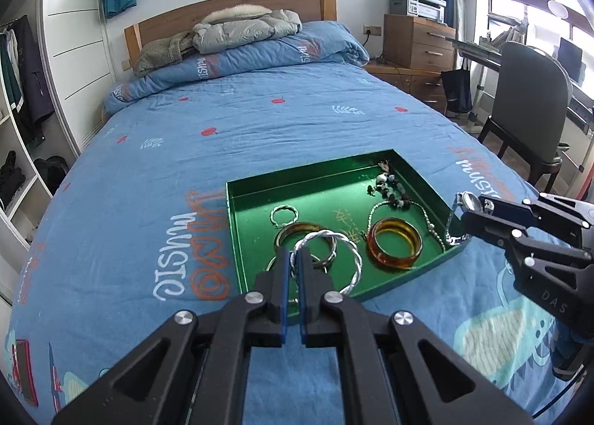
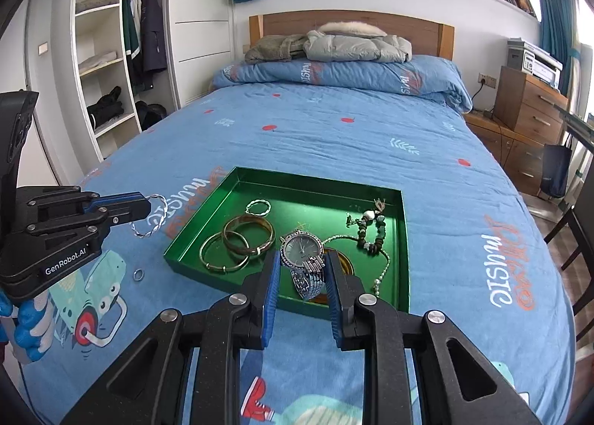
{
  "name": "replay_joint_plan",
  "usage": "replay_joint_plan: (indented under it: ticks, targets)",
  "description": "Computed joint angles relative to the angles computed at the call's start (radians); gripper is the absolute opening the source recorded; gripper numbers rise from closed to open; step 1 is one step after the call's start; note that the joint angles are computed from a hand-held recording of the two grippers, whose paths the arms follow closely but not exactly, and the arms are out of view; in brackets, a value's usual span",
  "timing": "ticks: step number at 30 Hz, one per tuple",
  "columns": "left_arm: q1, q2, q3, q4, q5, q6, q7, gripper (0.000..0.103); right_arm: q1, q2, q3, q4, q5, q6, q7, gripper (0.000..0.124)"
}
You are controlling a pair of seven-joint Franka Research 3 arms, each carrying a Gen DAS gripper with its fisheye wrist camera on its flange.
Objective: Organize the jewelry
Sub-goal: 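Carry the watch and twisted hoop over the green tray, then lower both items into the tray and open both grippers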
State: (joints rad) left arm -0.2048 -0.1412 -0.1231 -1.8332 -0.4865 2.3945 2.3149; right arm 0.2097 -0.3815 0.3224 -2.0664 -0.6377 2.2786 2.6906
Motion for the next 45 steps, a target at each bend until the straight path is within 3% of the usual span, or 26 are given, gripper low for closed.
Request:
replay_joint_plan:
  ticks: [3, 12, 20, 30, 40, 45]
  targets:
    - [-0.003, 0.111, -0.035, 0.108, 0.072, -0.006, -0.071, 0.003, -0.016, 0.060, -0.040, 0.022, 0.004, 0.048, -0.026, 0.024]
    - [-0.032, 0.451, -0.130, 0.493, 0.326, -0.122, -0.282, 0.004, -0.036, 0.250, -0.184, 0.125, 0.109, 0.164, -0.150, 0.024]
    - [-0.072, 0.613, -0.147, 0.665, 0.457, -0.205, -0.346, 0.004, -0.015, 0.373, -0.264, 0.207, 0.268, 0.124, -0.318, 0.024]
    - [-0.066, 0.692, -0.153, 0.751, 0.463, -0.285, -0.393, 0.004, 0.006, 0.398, -0.287, 0.219, 0.298, 0.080, -0.352, 0.024]
    - [-0.051, 0.690, -0.160, 0.741, 0.430, -0.271, -0.400, 0.005, 0.005, 0.406, -0.295, 0.220, 0.314, 0.083, -0.353, 0.025]
    - [-0.051, 0.689, -0.156, 0.744, 0.429, -0.274, -0.416, 0.008, 0.007, 0.405, -0.296, 0.219, 0.306, 0.085, -0.345, 0.036]
